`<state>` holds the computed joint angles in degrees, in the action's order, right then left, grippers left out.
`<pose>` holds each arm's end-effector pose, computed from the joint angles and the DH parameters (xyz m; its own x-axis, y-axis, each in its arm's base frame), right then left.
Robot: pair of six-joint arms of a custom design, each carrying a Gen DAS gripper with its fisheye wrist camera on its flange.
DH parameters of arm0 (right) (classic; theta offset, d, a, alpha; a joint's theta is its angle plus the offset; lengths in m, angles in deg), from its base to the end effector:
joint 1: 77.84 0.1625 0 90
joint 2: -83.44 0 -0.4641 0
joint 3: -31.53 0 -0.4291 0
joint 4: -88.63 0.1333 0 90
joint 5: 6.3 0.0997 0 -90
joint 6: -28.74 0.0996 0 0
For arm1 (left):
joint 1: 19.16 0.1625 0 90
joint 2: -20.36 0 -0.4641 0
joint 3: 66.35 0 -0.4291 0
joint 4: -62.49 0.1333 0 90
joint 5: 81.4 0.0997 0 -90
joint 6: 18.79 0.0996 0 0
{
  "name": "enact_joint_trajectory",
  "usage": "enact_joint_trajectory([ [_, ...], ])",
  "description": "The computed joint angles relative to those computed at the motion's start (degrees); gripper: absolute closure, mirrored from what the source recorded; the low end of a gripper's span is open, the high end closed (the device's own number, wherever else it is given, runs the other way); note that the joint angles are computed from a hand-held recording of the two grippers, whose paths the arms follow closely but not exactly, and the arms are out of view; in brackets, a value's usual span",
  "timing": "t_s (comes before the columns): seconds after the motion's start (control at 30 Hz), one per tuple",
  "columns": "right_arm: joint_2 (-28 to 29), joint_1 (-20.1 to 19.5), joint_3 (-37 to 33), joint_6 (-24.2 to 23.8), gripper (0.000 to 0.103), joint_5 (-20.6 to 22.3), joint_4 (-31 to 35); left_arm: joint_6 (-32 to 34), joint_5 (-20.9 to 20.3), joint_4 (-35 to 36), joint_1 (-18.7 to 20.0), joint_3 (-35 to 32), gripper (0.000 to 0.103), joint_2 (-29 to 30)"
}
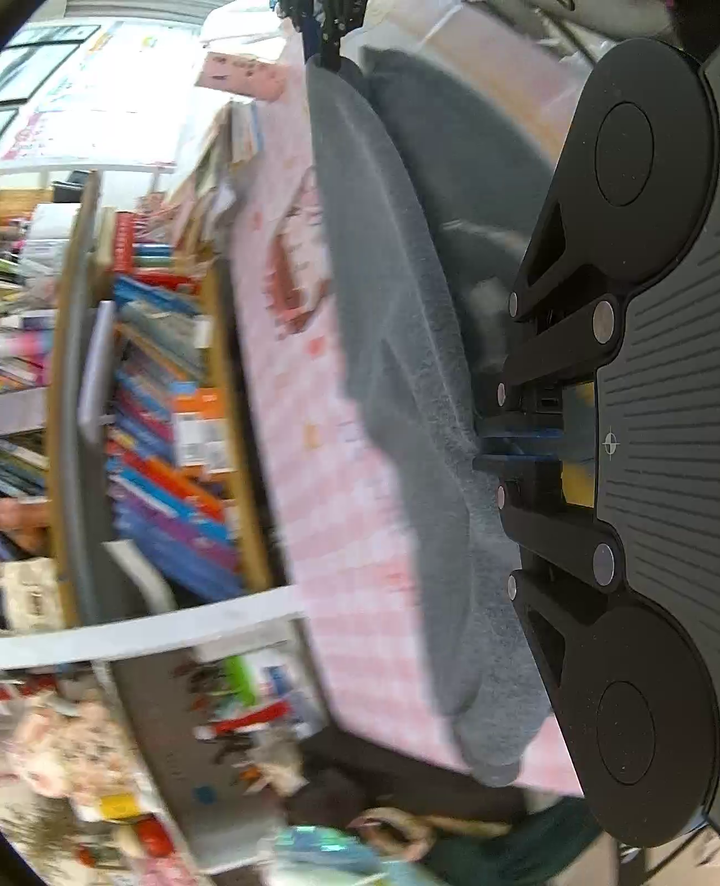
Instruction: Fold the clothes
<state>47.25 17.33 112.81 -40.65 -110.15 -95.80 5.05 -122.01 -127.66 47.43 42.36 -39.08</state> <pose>0.1825 -0.8026 0.1453 -0.2912 -0.5745 0.7649 -0.9411 0.3158 -0.1210 -0.0583 -0.6604 0.2734 -0.6591 -0.0238 -0.7517 0.5653 0.6435 -0.5160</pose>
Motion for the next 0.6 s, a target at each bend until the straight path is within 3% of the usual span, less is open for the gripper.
enact_joint_trajectory([
  [0.13, -1.2, -0.2, 5.1, 2.6, 0.081, -5.3, -2.3, -7.7, -1.9, 3.5, 0.7, 4.2, 0.092, -2.7],
  [0.23, -2.2, 0.0, 6.9, 9.3, 0.074, -8.9, -1.5, -12.2, -4.1, 3.8, 0.8, 8.1, 0.086, -5.7],
  [0.37, -5.0, -0.1, 8.7, 26.1, 0.059, -10.1, 2.4, -18.6, -4.1, 0.9, 0.8, 12.2, 0.070, -9.4],
  [0.43, -6.9, -0.6, 8.8, 37.1, 0.051, -7.9, 7.3, -24.2, -3.4, -1.7, 1.6, 13.4, 0.064, -10.8],
  [0.53, -8.6, -1.5, 7.7, 51.9, 0.045, -2.1, 13.2, -32.1, -3.1, -5.6, 3.2, 13.7, 0.063, -11.7],
  [0.6, -8.3, -1.8, 6.2, 59.0, 0.042, 1.0, 14.8, -35.9, -3.3, -7.9, 4.0, 13.5, 0.063, -11.8],
])
